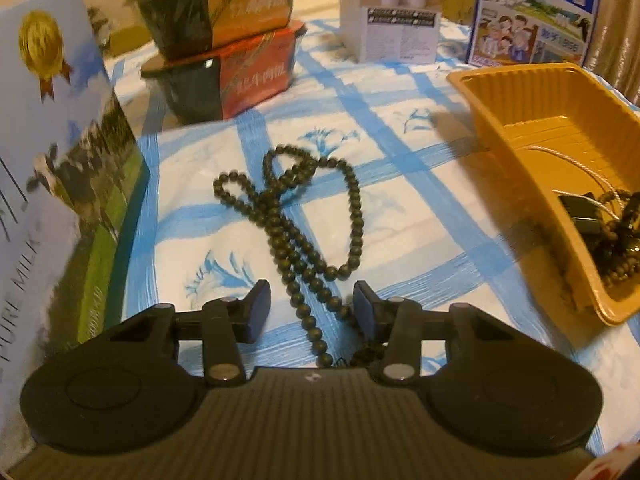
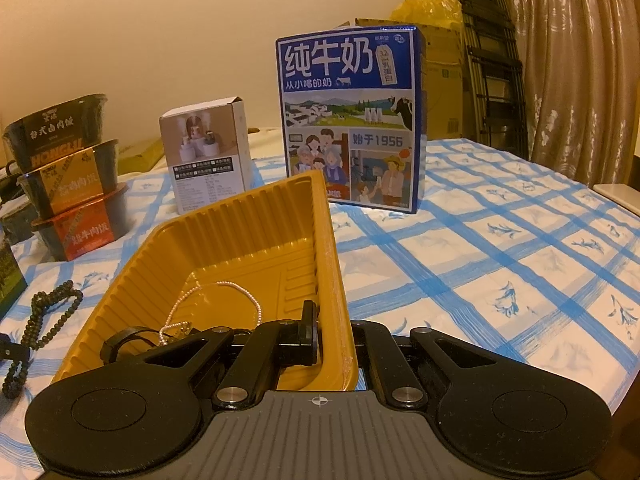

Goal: Organize jewelry
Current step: 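Grasp the long dark bead necklace with the left gripper, then lift the dark bead necklace high and lower it into the orange tray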

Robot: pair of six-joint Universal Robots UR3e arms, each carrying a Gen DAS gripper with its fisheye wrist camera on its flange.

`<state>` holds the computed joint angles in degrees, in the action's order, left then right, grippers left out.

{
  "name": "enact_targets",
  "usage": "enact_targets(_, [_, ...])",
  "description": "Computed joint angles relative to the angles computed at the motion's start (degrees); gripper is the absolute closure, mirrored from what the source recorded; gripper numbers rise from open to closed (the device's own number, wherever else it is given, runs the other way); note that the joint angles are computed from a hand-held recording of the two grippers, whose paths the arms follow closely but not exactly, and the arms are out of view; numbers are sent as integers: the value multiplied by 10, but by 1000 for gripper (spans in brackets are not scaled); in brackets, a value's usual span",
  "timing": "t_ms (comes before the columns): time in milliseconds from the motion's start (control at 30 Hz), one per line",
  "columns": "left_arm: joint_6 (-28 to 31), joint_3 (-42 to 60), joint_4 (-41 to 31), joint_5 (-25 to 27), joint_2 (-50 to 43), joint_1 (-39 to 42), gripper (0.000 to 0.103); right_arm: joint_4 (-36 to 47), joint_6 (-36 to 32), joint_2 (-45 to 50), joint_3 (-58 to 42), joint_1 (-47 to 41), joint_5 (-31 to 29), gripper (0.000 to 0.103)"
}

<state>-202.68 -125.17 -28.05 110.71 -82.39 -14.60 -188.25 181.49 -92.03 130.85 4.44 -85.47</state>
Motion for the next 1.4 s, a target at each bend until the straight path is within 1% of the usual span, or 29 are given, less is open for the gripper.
enact_targets(133, [-7,-16,29,-15,-3,22,63,-2,-1,0,3,-2,1,99])
enact_targets(300, [9,-33,70,-43,-8,50,67,1,-2,-2,3,-2,0,99])
enact_targets(400, [18,-31,88,-44,-20,50,75,4,-1,-1,0,-1,-2,99])
enact_targets(467, [25,-32,99,-46,-26,47,90,8,0,0,-5,3,-6,99])
enact_targets(533, [29,-28,99,-48,-28,43,96,9,0,0,-5,3,-6,99])
enact_targets(567, [31,-26,98,-47,-30,42,97,9,1,0,-6,3,-6,99])
enact_targets(700, [35,-25,80,-62,-10,46,97,11,-1,-3,-3,-1,-2,99])
enact_targets(933, [48,11,38,-38,42,15,97,12,1,-1,-7,3,-3,99])
enact_targets(1100, [70,71,-3,-21,75,-1,97,12,2,0,-10,4,-3,99])
enact_targets(1200, [76,115,-31,-20,86,-4,97,11,1,-2,-8,3,-1,99])
enact_targets(1400, [92,208,-61,-2,85,-25,97,12,3,-2,-11,5,-2,99])
